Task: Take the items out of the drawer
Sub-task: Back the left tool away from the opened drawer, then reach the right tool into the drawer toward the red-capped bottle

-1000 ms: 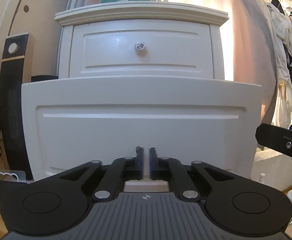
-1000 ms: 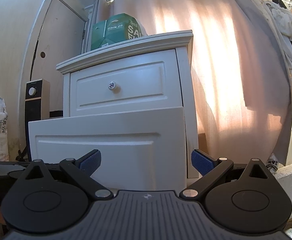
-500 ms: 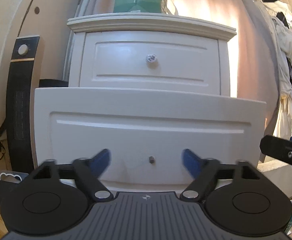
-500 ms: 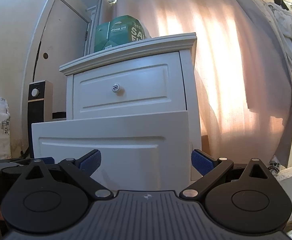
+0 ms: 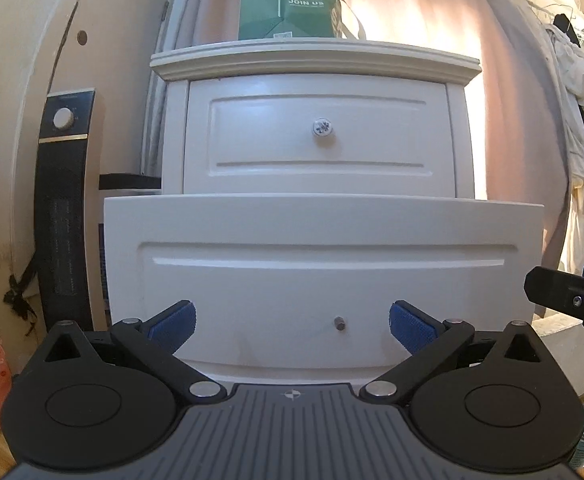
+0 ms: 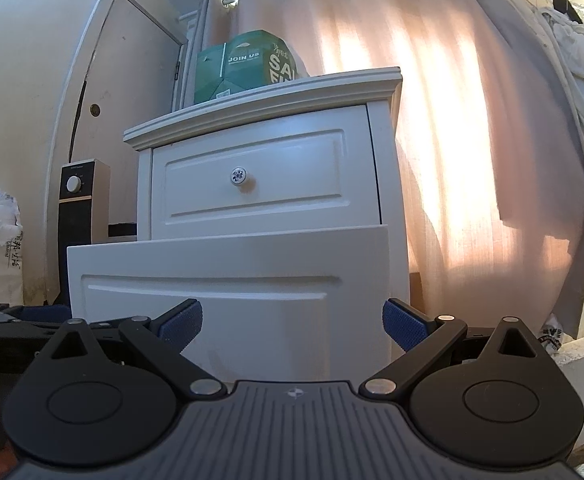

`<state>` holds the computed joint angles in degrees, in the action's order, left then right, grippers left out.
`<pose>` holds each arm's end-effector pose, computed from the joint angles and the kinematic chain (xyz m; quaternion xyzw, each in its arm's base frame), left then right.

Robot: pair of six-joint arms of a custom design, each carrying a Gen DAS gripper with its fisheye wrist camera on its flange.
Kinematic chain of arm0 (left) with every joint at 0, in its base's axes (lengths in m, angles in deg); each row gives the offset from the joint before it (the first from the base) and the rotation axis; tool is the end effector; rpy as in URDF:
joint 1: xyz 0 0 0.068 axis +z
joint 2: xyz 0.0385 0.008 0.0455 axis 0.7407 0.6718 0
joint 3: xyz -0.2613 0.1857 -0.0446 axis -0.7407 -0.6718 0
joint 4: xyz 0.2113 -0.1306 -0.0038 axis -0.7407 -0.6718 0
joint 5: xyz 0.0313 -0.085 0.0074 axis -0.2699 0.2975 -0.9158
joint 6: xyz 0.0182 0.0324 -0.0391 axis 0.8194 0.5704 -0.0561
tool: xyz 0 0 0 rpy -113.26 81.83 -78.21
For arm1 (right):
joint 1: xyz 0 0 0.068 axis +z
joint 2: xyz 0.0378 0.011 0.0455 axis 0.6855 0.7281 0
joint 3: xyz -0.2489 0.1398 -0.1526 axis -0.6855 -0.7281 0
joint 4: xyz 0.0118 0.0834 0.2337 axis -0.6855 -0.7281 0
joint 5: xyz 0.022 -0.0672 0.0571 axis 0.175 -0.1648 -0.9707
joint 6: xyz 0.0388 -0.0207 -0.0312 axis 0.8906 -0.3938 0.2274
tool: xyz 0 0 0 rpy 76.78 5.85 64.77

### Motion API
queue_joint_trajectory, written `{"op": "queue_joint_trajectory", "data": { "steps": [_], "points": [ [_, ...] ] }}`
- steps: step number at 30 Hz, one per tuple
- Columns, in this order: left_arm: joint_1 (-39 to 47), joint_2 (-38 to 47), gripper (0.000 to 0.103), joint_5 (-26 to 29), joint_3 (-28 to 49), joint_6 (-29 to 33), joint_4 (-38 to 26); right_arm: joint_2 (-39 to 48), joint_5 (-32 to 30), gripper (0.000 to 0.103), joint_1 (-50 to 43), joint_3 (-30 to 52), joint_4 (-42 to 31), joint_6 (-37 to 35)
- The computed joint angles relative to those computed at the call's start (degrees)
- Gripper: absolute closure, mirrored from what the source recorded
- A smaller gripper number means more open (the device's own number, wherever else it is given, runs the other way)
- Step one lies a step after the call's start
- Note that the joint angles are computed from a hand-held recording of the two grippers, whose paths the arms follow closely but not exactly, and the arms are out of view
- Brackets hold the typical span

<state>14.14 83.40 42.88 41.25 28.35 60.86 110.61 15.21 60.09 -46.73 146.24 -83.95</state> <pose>0.1916 -0.1006 0.2476 -0.0321 0.7298 0.0359 0.6820 0.2089 0.0656 0.2350 -0.0963 0.6828 0.1564 0.7071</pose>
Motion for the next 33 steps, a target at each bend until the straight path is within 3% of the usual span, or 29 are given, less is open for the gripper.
{"op": "queue_joint_trajectory", "data": {
  "steps": [7, 10, 14, 19, 23, 26, 30, 33],
  "points": [
    [2.03, -4.89, 0.000, 3.09, 2.23, -1.24, -7.68, -0.53, 0.54, 0.000, 0.81, 1.11, -2.01, -0.72],
    [3.56, -7.55, 0.000, 5.04, 4.95, -0.31, -12.52, -2.44, 0.37, 0.000, 0.42, 3.45, -5.83, -0.30],
    [6.10, -7.94, 0.000, 6.81, 8.51, 2.86, -14.20, -3.81, 1.68, 0.000, 0.48, 6.83, -8.69, -0.64],
    [12.68, -7.77, 0.000, 14.84, 13.24, 0.89, -19.10, -3.81, 0.03, 0.000, -0.23, 12.16, -13.29, 0.47],
    [17.02, -6.69, 0.000, 19.38, 14.51, 0.72, -18.49, -3.22, -3.19, 0.000, -1.81, 17.96, -19.25, 0.90],
    [19.23, -6.25, 0.000, 23.01, 14.97, 0.69, -18.66, -3.12, -7.99, 0.000, -3.77, 24.51, -27.38, -1.49],
    [20.17, -5.34, 0.000, 24.21, 13.15, 1.35, -14.40, -0.67, -19.35, 0.000, -8.80, 41.90, -49.00, -7.57],
    [20.59, -4.51, 0.000, 24.39, 11.63, 1.38, -11.19, 5.34, -19.81, 0.000, -8.85, 59.39, -68.98, -16.90]
  ]
}}
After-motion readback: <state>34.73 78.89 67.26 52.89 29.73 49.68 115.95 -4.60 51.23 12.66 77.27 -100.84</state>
